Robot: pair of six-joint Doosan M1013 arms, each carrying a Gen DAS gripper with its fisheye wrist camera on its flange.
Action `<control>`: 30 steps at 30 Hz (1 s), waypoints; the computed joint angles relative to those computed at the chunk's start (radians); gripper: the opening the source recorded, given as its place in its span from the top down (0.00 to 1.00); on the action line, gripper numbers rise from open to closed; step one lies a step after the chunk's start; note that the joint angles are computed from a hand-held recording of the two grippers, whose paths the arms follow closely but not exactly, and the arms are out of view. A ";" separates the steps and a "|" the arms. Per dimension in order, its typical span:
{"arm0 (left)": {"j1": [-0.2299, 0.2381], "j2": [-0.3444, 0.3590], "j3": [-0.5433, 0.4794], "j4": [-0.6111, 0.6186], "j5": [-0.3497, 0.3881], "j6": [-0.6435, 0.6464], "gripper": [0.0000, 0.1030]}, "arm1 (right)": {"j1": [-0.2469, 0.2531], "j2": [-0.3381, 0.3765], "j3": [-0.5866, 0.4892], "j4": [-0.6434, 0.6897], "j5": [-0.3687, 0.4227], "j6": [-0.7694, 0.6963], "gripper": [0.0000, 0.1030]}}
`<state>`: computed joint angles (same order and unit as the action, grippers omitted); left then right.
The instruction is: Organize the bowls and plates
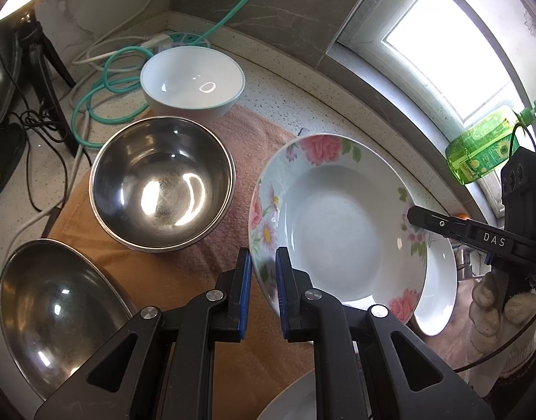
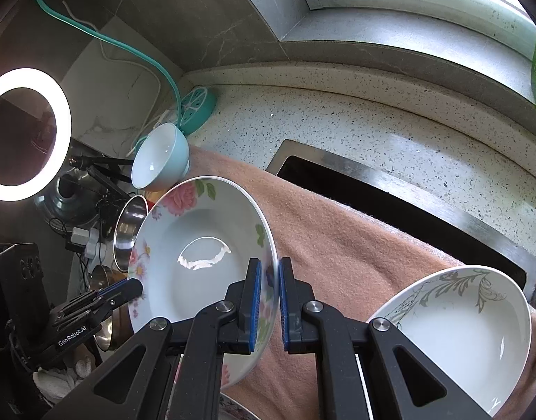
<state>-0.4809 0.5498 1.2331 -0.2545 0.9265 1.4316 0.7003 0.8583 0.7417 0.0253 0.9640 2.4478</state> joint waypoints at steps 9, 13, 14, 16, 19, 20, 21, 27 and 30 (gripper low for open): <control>0.013 -0.013 0.002 -0.055 0.024 0.115 0.89 | 0.036 -0.038 0.040 -0.093 -0.018 0.141 0.91; 0.016 -0.022 0.012 -0.076 0.032 0.158 0.89 | 0.052 -0.052 0.058 -0.133 -0.019 0.206 0.91; 0.018 -0.023 0.013 -0.082 0.036 0.167 0.89 | 0.056 -0.055 0.064 -0.143 -0.020 0.222 0.91; 0.020 -0.029 0.022 -0.094 0.038 0.188 0.89 | 0.063 -0.062 0.074 -0.160 -0.022 0.255 0.91; 0.022 -0.037 0.031 -0.108 0.044 0.216 0.89 | 0.076 -0.073 0.093 -0.186 -0.027 0.301 0.91; 0.023 -0.040 0.035 -0.113 0.045 0.225 0.89 | 0.080 -0.075 0.096 -0.194 -0.026 0.314 0.91; 0.023 -0.043 0.038 -0.117 0.046 0.235 0.89 | 0.084 -0.079 0.101 -0.203 -0.027 0.329 0.91; 0.024 -0.062 0.063 -0.137 0.052 0.289 0.89 | 0.112 -0.098 0.132 -0.261 -0.033 0.426 0.91; 0.025 -0.070 0.076 -0.149 0.056 0.312 0.89 | 0.125 -0.108 0.151 -0.288 -0.035 0.473 0.91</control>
